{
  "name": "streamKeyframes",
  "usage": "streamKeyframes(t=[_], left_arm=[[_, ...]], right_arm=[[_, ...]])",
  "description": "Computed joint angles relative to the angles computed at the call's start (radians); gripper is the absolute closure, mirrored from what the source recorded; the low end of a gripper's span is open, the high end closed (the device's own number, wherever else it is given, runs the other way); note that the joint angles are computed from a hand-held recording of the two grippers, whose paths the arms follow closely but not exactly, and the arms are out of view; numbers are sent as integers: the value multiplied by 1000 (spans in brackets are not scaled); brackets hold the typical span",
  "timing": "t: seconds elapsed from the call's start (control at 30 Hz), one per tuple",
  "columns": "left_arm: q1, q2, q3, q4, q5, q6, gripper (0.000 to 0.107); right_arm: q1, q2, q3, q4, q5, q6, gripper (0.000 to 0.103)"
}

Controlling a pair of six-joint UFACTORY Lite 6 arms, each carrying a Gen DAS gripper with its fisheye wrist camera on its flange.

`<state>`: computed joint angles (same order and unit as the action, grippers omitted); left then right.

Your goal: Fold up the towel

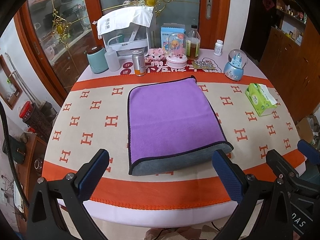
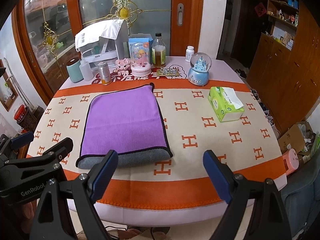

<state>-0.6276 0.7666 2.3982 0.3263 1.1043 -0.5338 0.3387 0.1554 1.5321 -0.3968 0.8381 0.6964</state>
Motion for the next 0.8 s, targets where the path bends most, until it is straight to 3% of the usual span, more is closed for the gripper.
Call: streamKeyframes(t=[0.8], left_arm=[[-7,34,63,1,31,5,5]], right_arm=[[-2,-14,-7,-1,1,0,15]])
